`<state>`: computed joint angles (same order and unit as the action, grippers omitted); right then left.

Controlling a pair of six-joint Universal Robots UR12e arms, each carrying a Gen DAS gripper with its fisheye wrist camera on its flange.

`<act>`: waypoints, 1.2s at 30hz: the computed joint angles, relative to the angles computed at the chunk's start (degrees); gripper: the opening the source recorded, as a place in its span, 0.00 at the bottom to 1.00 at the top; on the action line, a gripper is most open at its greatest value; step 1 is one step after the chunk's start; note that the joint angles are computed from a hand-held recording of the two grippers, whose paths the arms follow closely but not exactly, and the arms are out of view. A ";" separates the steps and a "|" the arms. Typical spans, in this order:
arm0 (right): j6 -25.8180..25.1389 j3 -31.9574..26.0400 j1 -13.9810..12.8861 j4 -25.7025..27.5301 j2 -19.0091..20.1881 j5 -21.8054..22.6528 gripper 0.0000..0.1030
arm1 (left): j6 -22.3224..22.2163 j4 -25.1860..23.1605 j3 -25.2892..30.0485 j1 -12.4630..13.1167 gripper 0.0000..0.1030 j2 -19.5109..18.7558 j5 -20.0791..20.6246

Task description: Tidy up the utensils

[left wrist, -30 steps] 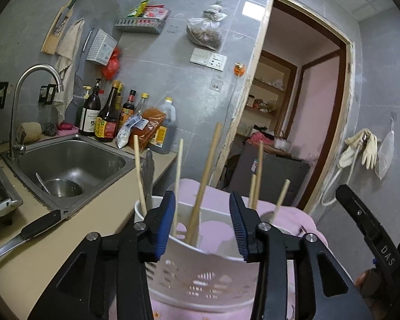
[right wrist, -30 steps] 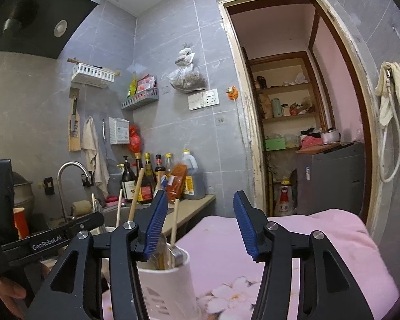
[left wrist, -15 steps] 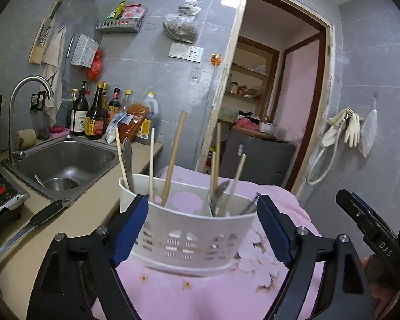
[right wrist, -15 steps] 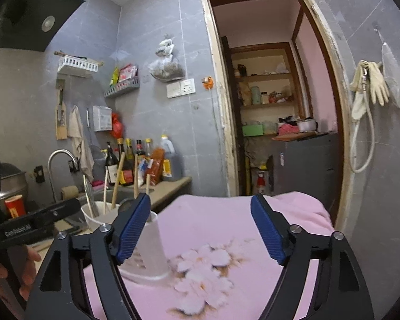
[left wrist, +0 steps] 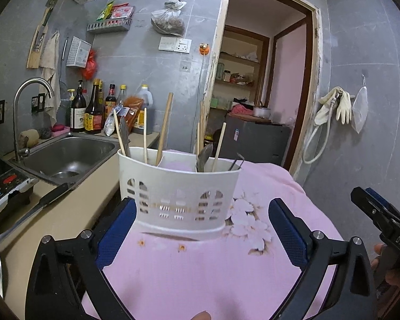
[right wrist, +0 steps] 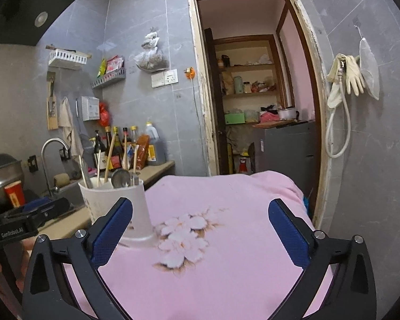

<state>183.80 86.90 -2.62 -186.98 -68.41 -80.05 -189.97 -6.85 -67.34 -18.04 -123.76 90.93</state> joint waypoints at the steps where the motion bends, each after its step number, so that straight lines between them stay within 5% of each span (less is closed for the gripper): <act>1: -0.27 0.46 0.10 -0.18 -0.24 -0.53 1.00 | 0.14 0.48 -0.42 -0.13 0.94 0.13 0.53; 14: -4.37 6.53 1.72 -5.35 -3.04 -8.19 1.00 | 1.55 5.72 -6.61 -1.98 0.94 2.17 8.33; 36: -3.22 8.20 2.47 -8.08 -3.65 -11.53 1.00 | 1.29 10.03 -9.40 -1.93 0.94 3.22 7.35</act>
<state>180.58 95.10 -0.15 -195.06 -72.06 -91.58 -188.68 3.18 -76.74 -19.97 -120.53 98.28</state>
